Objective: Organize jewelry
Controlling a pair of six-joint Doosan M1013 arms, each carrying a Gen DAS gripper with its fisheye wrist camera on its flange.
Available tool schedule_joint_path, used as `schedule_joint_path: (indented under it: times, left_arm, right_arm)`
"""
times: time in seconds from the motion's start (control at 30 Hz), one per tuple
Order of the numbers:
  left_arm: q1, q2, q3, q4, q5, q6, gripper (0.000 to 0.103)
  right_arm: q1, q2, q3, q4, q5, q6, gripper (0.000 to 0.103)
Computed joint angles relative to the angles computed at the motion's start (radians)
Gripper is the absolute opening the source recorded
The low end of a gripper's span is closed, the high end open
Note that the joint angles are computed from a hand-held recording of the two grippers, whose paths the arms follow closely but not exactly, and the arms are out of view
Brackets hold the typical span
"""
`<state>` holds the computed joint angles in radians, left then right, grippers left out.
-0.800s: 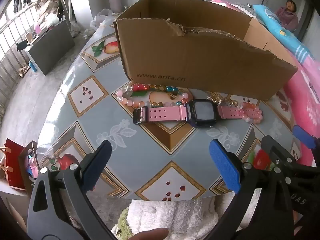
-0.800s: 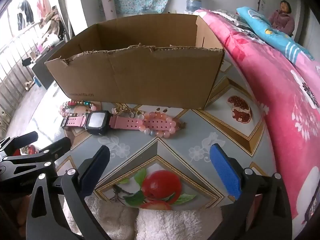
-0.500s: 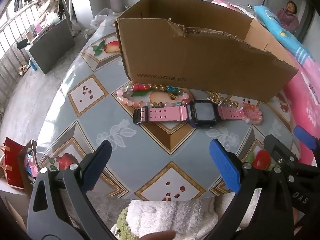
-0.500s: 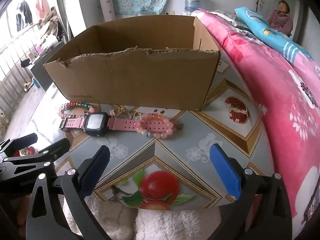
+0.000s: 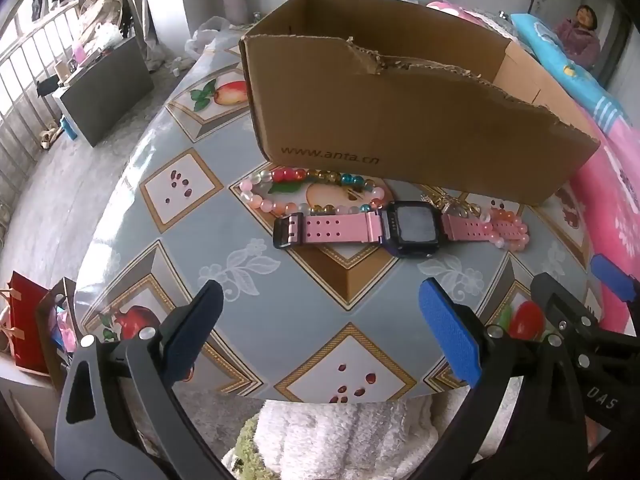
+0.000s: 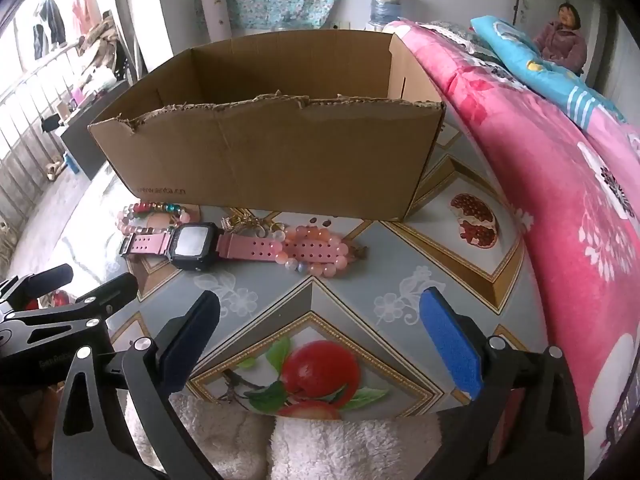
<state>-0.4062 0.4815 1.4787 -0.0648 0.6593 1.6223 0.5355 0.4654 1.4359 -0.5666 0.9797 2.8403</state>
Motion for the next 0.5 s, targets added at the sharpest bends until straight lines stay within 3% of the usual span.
schedule_joint_path:
  times: [0.5]
  left_arm:
    - [0.000,0.000,-0.001,-0.001,0.001,-0.001,0.095]
  right_arm:
    - [0.002,0.002,-0.003,-0.003,0.005,-0.001,0.098]
